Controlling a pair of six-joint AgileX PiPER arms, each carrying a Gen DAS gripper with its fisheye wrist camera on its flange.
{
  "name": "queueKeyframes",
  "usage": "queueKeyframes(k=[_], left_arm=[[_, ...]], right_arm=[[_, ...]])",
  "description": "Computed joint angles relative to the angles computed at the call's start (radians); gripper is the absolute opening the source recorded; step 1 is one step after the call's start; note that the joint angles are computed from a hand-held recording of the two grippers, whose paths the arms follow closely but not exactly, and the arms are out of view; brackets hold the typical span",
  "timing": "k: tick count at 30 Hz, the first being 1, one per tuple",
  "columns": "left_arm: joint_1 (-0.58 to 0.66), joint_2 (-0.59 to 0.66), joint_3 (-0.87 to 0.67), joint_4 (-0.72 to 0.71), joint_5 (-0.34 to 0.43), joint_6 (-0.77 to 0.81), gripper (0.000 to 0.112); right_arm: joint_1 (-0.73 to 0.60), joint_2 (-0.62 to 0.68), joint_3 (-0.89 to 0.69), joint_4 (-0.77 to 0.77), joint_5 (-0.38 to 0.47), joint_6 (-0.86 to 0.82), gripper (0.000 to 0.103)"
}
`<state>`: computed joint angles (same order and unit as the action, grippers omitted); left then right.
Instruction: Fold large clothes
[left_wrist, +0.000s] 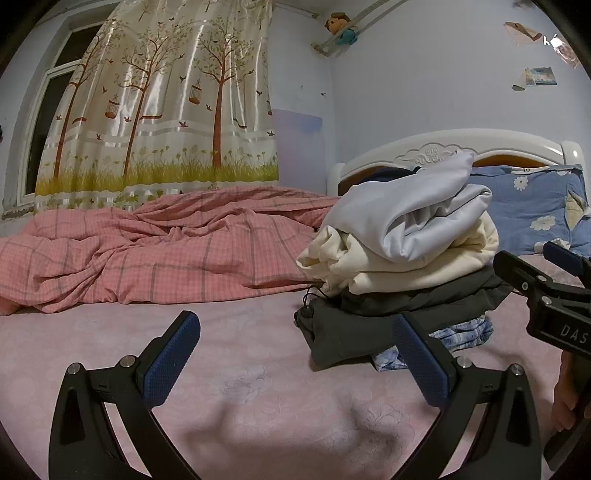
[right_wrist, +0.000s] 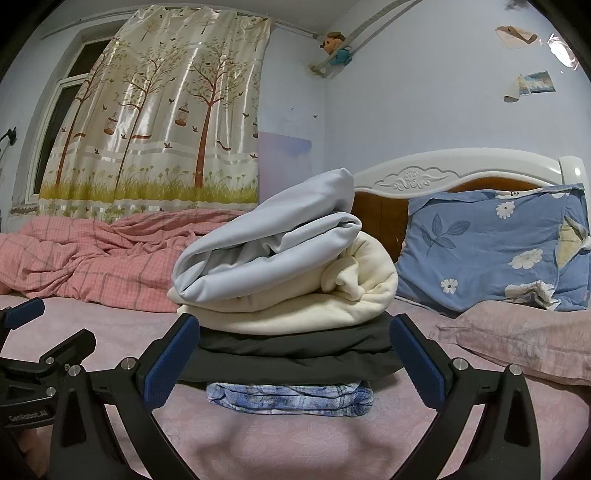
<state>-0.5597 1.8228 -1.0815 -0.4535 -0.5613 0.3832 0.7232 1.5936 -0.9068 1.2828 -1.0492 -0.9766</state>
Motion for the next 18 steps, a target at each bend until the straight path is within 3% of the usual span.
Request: queueKeyframes(k=[18], left_arm=[[0.012, -0.011, 0.003, 0.025, 0.026, -0.018, 0.103]], right_arm=[[-0.011, 0.003, 0.001, -0.013, 0.009, 0.004, 0.103]])
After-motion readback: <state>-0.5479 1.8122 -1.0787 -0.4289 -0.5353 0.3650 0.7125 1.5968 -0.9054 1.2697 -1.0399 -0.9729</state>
